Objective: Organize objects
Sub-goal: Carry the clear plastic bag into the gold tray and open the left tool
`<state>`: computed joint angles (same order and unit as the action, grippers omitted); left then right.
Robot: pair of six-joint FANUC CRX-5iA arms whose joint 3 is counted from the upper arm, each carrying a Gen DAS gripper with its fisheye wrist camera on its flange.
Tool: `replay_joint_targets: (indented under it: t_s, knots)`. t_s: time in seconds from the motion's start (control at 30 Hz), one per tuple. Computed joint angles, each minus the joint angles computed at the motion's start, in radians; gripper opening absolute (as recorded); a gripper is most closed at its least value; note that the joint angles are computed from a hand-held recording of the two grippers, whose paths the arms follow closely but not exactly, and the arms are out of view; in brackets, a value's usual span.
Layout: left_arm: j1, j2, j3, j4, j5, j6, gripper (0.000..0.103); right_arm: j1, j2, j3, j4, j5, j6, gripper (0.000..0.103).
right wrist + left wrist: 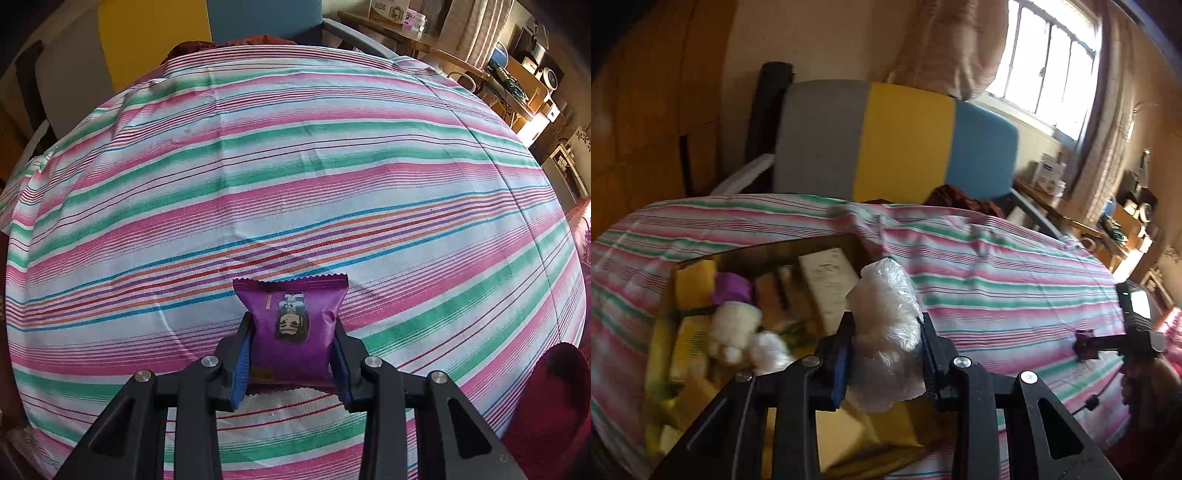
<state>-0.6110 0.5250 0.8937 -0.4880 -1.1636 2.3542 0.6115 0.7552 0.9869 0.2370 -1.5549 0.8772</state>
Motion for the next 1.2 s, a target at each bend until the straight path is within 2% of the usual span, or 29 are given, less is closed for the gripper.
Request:
replay_joint_targets:
  t_s: [0.17,0.37,0.53,0.97,1.07,1.2]
  knots:
    - [-0.007,-0.045,-0.061,-0.110,-0.104,0.083,0.033,0.004,-0.001,-0.005,0.016,-0.002,0.010,0.037]
    - [-0.011,-0.081,-0.123,-0.144,-0.145,0.124,0.033,0.005,-0.003,-0.009,0.029,-0.005,0.021,0.037]
    - [-0.006,-0.094,-0.138,-0.150,-0.146,0.133,0.033,0.014,0.047,0.092,0.040,-0.059,0.031,0.037]
    - [0.036,-0.057,-0.110,-0.043,-0.092,0.052,0.034,0.017,0.083,0.155,0.053,-0.092,0.050,0.037]
    - [0.072,-0.027,-0.091,0.034,-0.076,0.015,0.035,0.018,0.090,0.172,0.055,-0.102,0.054,0.037]
    - [0.121,0.058,-0.007,0.140,-0.118,-0.071,0.036,0.018,0.093,0.180,0.054,-0.107,0.054,0.037]
